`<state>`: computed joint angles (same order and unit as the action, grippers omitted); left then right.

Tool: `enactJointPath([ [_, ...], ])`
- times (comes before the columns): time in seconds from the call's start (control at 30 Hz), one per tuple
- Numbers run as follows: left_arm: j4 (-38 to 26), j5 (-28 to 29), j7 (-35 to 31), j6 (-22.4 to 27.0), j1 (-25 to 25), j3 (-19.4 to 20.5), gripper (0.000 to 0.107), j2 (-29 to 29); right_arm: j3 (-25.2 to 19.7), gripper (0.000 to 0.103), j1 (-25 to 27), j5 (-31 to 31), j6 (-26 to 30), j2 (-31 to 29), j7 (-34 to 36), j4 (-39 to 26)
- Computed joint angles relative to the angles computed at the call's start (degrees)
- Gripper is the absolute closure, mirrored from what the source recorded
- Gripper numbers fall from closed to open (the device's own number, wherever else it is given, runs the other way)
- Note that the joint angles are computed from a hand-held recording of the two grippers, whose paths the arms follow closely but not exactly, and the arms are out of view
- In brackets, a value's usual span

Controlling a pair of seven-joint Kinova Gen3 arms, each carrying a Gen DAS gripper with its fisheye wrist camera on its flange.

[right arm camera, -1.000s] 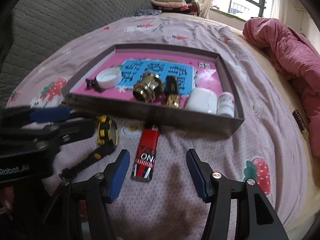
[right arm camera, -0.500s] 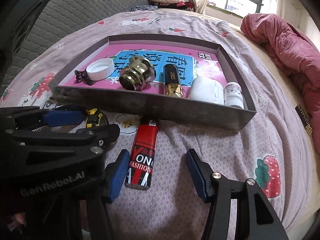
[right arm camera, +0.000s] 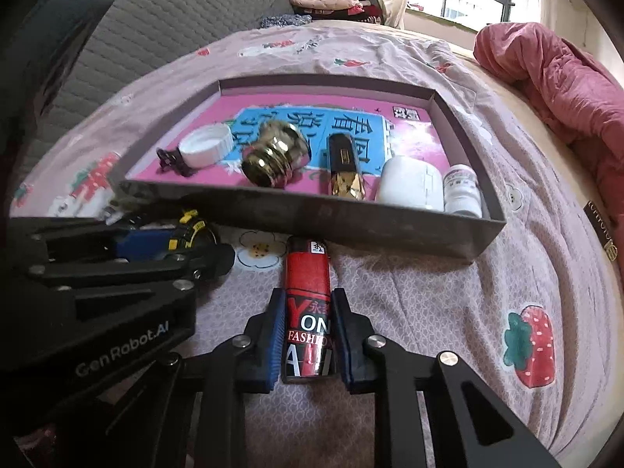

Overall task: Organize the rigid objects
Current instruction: 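Carry the tape measure and lighter into the tray and lower them onto the workbook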

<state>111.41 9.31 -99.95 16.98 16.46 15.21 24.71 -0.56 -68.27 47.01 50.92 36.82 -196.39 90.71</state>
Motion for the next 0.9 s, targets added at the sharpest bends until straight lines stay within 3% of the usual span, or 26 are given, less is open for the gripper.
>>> enactJointPath([
  [0.17, 2.5, 4.6, -5.8, -0.2, -7.4, 6.2, 0.085, -4.4, 0.4, 0.08, -2.2, 2.9, 1.5, -3.1, -3.8, 1.9],
  [0.33, 3.6, 12.1, -13.8, 0.2, -13.0, 9.6, 0.091, -9.4, -0.6, 0.08, -2.8, 7.7, 5.7, -5.6, -6.7, 2.4],
  [0.47, 0.3, 13.8, -16.2, 0.3, -10.6, 6.4, 0.092, -9.1, -1.8, 0.08, 1.3, 9.5, 5.9, -6.3, -5.9, 2.5],
  [0.7, -9.3, 5.8, -8.4, 0.5, -1.0, -2.2, 0.092, 0.4, -2.0, 0.08, 9.6, 5.6, 0.9, -4.1, 0.5, 1.1],
  [0.9, -12.3, 1.4, -3.8, 2.2, 1.2, -3.3, 0.092, 5.0, 0.2, 0.079, 10.0, 1.7, 0.8, -0.9, 5.9, -1.8],
])
